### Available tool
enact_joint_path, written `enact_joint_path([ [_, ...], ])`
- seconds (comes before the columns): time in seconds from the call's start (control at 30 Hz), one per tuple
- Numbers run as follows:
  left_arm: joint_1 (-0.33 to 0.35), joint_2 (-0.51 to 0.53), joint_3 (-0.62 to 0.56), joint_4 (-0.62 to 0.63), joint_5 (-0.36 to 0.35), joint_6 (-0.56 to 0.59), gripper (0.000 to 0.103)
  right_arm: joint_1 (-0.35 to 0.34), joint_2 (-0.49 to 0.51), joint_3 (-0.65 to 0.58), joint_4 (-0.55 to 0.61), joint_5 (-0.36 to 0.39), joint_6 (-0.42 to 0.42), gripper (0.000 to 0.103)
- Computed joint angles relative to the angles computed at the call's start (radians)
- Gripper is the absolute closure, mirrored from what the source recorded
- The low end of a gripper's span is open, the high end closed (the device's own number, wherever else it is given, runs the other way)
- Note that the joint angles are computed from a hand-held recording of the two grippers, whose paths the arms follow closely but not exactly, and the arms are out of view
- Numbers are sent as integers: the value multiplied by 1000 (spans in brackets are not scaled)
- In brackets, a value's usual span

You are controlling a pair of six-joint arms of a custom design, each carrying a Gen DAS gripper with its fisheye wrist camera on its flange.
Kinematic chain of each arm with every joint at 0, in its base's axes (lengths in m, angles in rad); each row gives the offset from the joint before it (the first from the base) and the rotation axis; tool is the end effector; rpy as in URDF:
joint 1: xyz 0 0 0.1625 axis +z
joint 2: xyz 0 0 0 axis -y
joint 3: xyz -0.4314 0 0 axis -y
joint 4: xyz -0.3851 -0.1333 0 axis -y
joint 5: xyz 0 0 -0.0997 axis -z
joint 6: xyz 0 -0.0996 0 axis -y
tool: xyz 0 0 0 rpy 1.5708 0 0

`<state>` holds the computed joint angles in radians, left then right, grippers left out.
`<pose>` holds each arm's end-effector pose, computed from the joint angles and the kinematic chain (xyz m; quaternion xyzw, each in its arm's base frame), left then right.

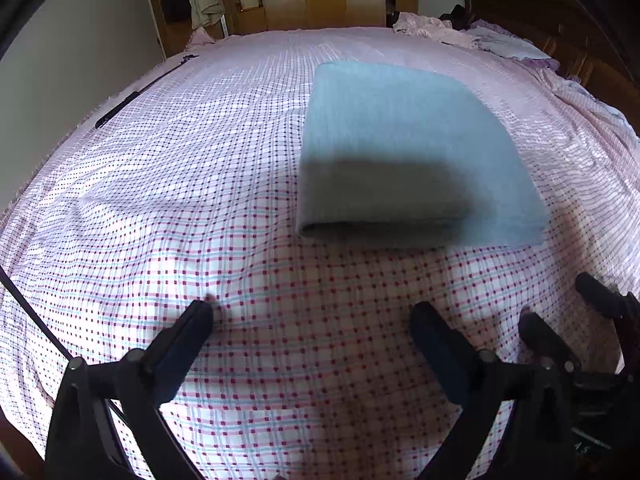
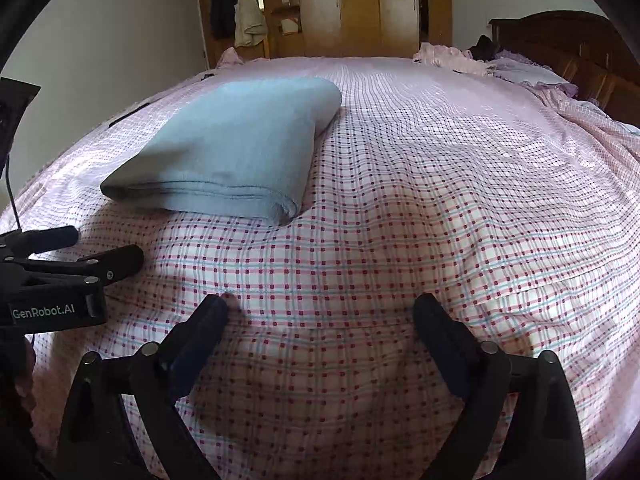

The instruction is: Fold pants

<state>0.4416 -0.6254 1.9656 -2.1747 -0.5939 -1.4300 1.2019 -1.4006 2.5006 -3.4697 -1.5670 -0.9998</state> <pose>-0.3365 -0.3978 -0.0681 0.0435 0.8399 -0.3281 0.4301 -0.0155 -0.4107 0.2464 0.2865 -0.8756 0.3024 0.2445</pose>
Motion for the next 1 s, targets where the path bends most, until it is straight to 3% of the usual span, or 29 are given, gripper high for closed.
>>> enact_joint_path([
  [0.33, 8, 13, -16, 10, -3, -11, 0, -39, 10, 35, -67, 60, -30, 10],
  [1.0, 16, 12, -11, -1, 3, -3, 0, -47, 14, 48, -87, 72, -41, 10],
])
